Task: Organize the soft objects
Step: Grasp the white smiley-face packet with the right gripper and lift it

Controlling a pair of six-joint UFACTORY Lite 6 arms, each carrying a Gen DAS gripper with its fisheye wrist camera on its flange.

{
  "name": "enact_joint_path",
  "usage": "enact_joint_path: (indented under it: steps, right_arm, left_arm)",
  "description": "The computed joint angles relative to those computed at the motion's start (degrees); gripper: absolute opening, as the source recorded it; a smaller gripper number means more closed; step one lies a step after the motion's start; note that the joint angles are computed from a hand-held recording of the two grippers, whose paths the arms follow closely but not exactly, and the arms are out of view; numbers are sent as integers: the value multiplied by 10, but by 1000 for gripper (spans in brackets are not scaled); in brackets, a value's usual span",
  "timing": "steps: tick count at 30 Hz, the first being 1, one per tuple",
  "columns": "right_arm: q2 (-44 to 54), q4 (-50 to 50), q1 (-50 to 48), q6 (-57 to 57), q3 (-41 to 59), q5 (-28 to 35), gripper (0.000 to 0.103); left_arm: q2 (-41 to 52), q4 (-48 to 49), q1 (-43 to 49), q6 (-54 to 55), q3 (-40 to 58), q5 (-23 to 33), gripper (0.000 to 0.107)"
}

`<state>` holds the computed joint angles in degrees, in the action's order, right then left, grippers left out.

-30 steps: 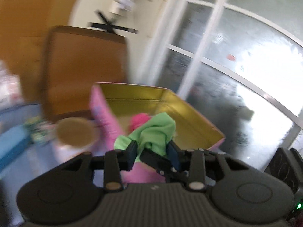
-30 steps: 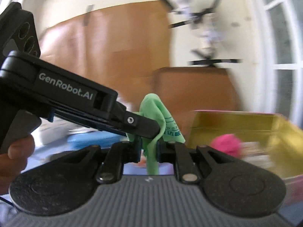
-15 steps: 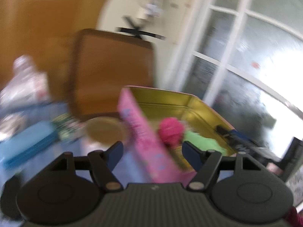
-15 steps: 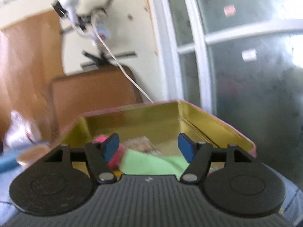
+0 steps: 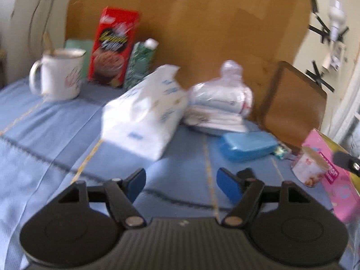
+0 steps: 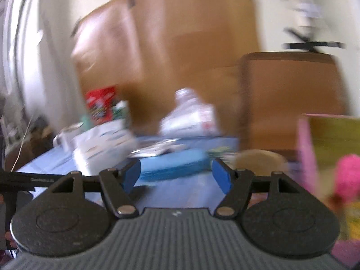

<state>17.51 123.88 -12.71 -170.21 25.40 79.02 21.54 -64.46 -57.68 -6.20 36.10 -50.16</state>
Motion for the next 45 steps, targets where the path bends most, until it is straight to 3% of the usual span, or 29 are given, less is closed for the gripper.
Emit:
enact_joint_path:
  steps: [3, 8, 13, 15, 16, 17, 19, 25, 30, 35, 41, 45]
  right_arm:
    - [-20, 87, 134, 10, 41, -84, 72]
    - [66, 155, 237, 147, 238, -236, 72]
    - [232, 24, 247, 428, 531, -398, 71]
    - [275, -61, 249, 548, 607, -426, 66]
    - [285, -106, 250, 608, 632, -437, 53]
    - [292, -139, 247, 649, 646, -433, 38]
    - [279, -148, 244, 657, 629, -415, 28]
    - [159, -55, 235, 533, 455, -328, 15]
    - [45, -62, 165, 421, 260, -203, 15]
    - [21, -134, 41, 323, 123, -84, 15]
    - [110, -201, -90, 216, 78, -63, 16]
    - [177, -272, -158, 202, 112, -64, 27]
  left_arm:
    - [-16, 95, 20, -124, -58, -38, 73]
    - [-21, 106, 18, -152, -83, -78, 76]
    - [-7, 88, 0, -152, -74, -99, 76]
    - [-1, 95, 0, -159, -72, -105, 77]
    - [-1, 97, 0, -163, -74, -107, 78]
    - [-1, 100, 1, -167, -76, -110, 79]
    - [-2, 107, 2, -179, -82, -117, 81]
    - [-7, 133, 15, -225, -100, -127, 83]
    - [-9, 140, 20, -240, -105, -125, 84]
    - [-12, 149, 26, -244, -105, -115, 86]
    - [-15, 174, 39, -246, -102, -96, 86]
    - [-17, 139, 23, -195, -82, -69, 86]
